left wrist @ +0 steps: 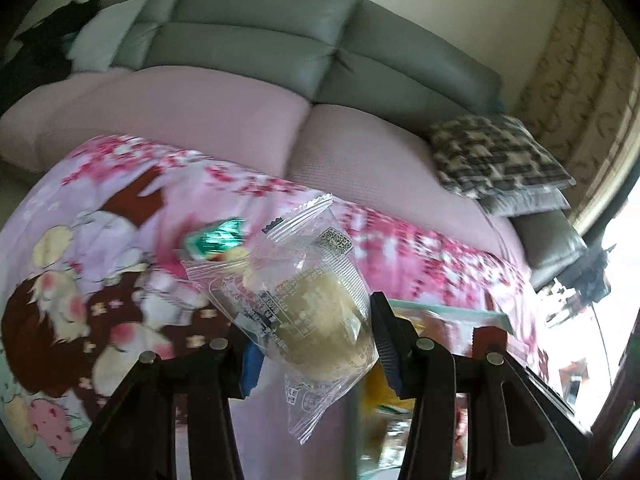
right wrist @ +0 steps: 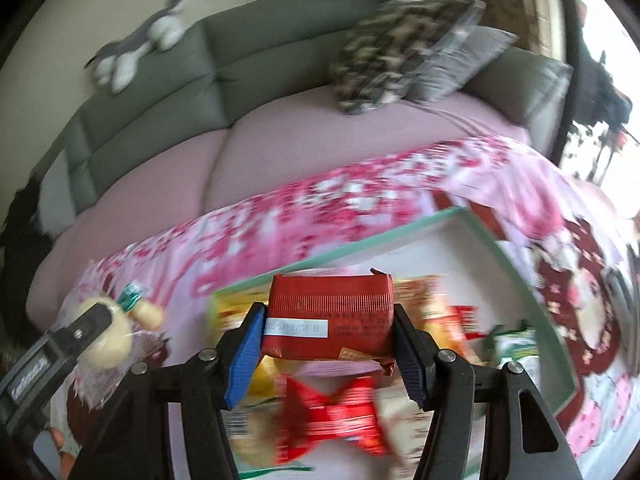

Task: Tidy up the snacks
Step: 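Carry the round bun and red biscuit box into the tray and release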

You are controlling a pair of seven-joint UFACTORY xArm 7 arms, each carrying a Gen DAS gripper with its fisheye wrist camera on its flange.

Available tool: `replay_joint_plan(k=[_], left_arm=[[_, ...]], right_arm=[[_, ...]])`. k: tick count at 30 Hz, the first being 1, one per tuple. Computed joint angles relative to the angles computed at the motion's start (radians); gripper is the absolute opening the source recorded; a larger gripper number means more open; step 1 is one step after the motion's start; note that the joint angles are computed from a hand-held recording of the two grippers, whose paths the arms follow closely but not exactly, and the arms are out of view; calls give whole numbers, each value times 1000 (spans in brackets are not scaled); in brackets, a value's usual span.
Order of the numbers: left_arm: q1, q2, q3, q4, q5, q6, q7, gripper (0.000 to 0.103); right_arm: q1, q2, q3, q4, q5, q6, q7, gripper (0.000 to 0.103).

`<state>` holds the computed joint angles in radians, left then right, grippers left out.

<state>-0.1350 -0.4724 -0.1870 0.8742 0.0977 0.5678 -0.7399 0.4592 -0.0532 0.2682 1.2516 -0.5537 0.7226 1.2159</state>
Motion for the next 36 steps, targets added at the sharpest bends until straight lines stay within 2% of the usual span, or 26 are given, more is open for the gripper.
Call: replay_joint_plan(k=[6,12,18,33,36], left_arm=[[-52,82,-37,62,7,-21,26,50],[-104,166,-67,123,39,-33,38,50],[-147,230,-64,149,51,-38,41,51],[-172,232,-39,150,51,-28,42,52],[-163,214,-39,143,52,-21,32,53]], right_arm=[[-58,-86,-13,-96,6,25,49,64],[-116,-130,-12,-162,38,10,57,64],[-153,-149,-14,-207,71,10,52,64],[-149,-115,-11,-195,101,13,1,66],[-145,-115,-12,-190,102,14,-9,75]])
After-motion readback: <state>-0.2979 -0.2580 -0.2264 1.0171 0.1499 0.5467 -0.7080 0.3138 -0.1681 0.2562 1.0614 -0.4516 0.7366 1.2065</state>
